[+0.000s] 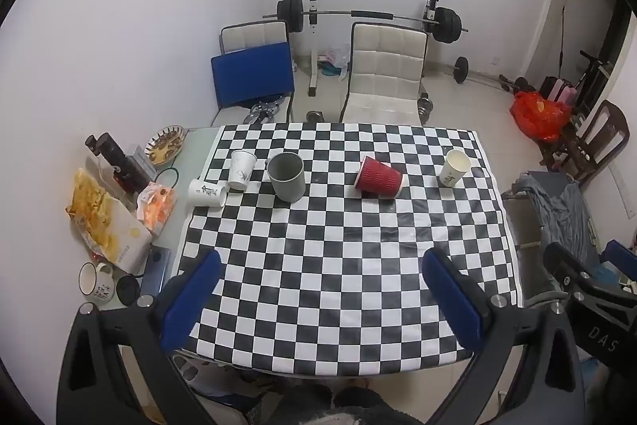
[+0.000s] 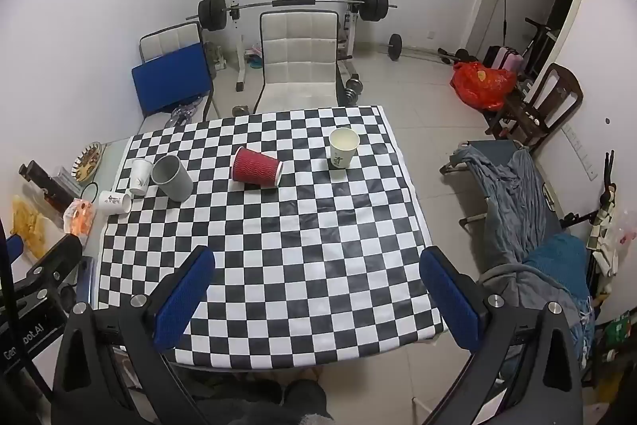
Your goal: Flip cup upright
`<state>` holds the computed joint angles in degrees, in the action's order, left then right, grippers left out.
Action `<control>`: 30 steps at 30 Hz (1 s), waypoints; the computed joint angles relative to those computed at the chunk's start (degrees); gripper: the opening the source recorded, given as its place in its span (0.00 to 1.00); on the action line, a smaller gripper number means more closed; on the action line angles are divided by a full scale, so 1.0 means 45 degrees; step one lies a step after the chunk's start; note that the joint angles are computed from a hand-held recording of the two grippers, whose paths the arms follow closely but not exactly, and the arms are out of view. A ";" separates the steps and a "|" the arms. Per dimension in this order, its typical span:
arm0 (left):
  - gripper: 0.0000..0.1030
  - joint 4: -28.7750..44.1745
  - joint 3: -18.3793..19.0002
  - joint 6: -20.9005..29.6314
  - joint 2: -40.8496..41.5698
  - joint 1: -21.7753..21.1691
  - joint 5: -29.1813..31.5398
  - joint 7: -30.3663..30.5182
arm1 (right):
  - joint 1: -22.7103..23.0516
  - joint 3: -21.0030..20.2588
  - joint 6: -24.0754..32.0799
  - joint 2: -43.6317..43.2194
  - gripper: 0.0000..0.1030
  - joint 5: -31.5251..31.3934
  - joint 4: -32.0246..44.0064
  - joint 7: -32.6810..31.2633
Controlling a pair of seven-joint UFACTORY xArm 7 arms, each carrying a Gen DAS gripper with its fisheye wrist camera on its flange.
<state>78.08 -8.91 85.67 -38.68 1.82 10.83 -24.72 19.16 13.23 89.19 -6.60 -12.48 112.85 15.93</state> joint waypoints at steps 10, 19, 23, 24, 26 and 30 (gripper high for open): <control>1.00 0.0168 -0.0095 -0.0051 0.0184 -0.0024 -0.0013 -0.0130 | -0.0082 0.0014 -0.0050 -0.0228 1.00 -0.0217 -0.0117 -0.0199; 1.00 0.0468 -0.0250 0.0055 0.0356 -0.0105 0.0000 -0.0381 | -0.0069 0.0047 0.0132 0.0041 1.00 -0.0328 0.0396 -0.0318; 1.00 0.0319 -0.0148 -0.0049 0.0255 -0.0154 0.0012 -0.0342 | -0.0044 0.0046 0.0136 0.0029 1.00 -0.0404 0.0422 -0.0281; 1.00 0.0464 -0.0264 0.0007 0.0368 -0.0134 0.0010 -0.0439 | -0.0018 0.0083 0.0091 0.0013 1.00 -0.0457 0.0327 -0.0233; 1.00 0.0487 -0.0289 0.0004 0.0388 -0.0152 0.0017 -0.0484 | 0.0002 0.0070 0.0339 0.0275 1.00 -0.0512 0.0855 -0.0337; 1.00 0.0490 -0.0270 -0.0026 0.0396 -0.0180 0.0034 -0.0490 | 0.0085 0.0038 0.0503 0.0346 1.00 -0.0533 0.1073 -0.0343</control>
